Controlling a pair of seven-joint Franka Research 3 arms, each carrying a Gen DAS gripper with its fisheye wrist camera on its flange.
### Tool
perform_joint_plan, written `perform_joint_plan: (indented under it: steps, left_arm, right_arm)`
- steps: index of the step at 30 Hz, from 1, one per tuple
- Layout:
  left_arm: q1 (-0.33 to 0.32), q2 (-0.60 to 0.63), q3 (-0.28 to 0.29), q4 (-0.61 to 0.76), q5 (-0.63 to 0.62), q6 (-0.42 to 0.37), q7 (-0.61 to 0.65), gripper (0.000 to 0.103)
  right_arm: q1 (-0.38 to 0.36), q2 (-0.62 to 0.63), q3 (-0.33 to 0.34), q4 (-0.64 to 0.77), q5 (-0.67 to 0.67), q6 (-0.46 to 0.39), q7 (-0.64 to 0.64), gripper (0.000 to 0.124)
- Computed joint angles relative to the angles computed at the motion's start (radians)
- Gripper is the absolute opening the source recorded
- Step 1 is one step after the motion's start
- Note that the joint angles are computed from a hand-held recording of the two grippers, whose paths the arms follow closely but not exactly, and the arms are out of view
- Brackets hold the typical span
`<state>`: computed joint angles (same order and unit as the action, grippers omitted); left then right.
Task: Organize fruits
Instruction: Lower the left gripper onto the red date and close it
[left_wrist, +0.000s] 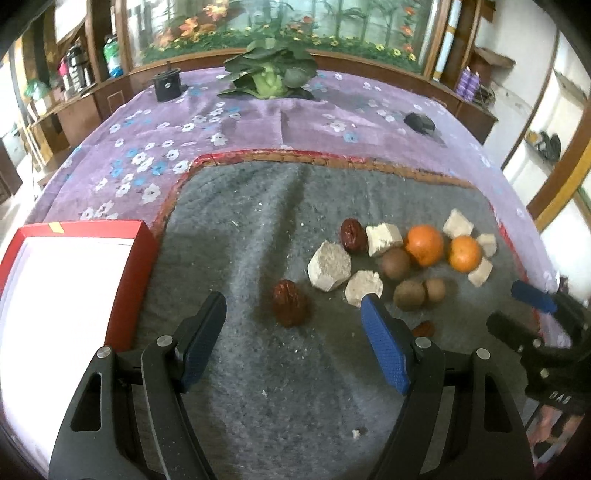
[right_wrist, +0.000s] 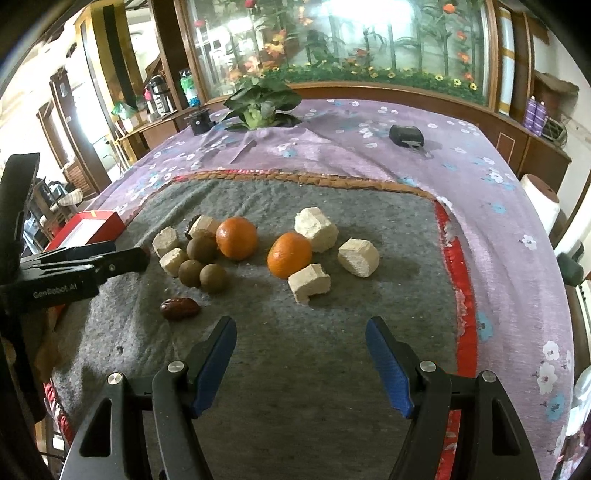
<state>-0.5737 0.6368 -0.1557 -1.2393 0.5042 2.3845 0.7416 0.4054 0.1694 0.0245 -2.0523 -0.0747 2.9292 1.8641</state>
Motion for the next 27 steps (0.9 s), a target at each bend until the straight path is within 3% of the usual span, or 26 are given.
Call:
perform_joint_plan:
  steps: [9,12,15,18,20,21,23,27]
  left_arm:
    - [0.009,0.005,-0.002,0.002,-0.014,0.016,0.014,0.074]
    - [0.005,0.015,-0.002,0.017,-0.011,0.015,0.027,0.069]
    - [-0.003,0.036,-0.003,0.046,-0.011,-0.008,0.055,0.051]
    - [-0.008,0.054,0.002,0.068,-0.016,-0.025,0.063,0.047]
    - [-0.012,0.053,0.009,0.067,-0.012,-0.027,0.059,0.028]
    - [-0.005,0.052,0.003,0.064,-0.022,-0.023,0.064,0.024]
    - [0.009,0.043,-0.005,0.043,-0.041,-0.001,0.063,0.019]
    - [0.006,0.022,0.002,0.012,-0.031,0.008,0.048,0.019]
  right_arm:
    - [-0.026,0.014,0.066,0.015,0.155,-0.002,-0.177,0.071]
    - [-0.024,0.020,0.073,0.021,0.197,-0.008,-0.217,0.071]
    - [-0.019,0.025,0.074,0.028,0.220,-0.014,-0.244,0.071]
    - [-0.010,0.026,0.069,0.027,0.222,-0.009,-0.258,0.065]
    - [-0.011,0.027,0.073,0.028,0.236,-0.011,-0.276,0.060]
    - [-0.012,0.028,0.075,0.030,0.243,-0.010,-0.285,0.059]
    - [-0.019,0.030,0.088,0.031,0.270,-0.004,-0.321,0.059]
    - [-0.053,0.036,0.142,0.047,0.394,-0.021,-0.447,0.056]
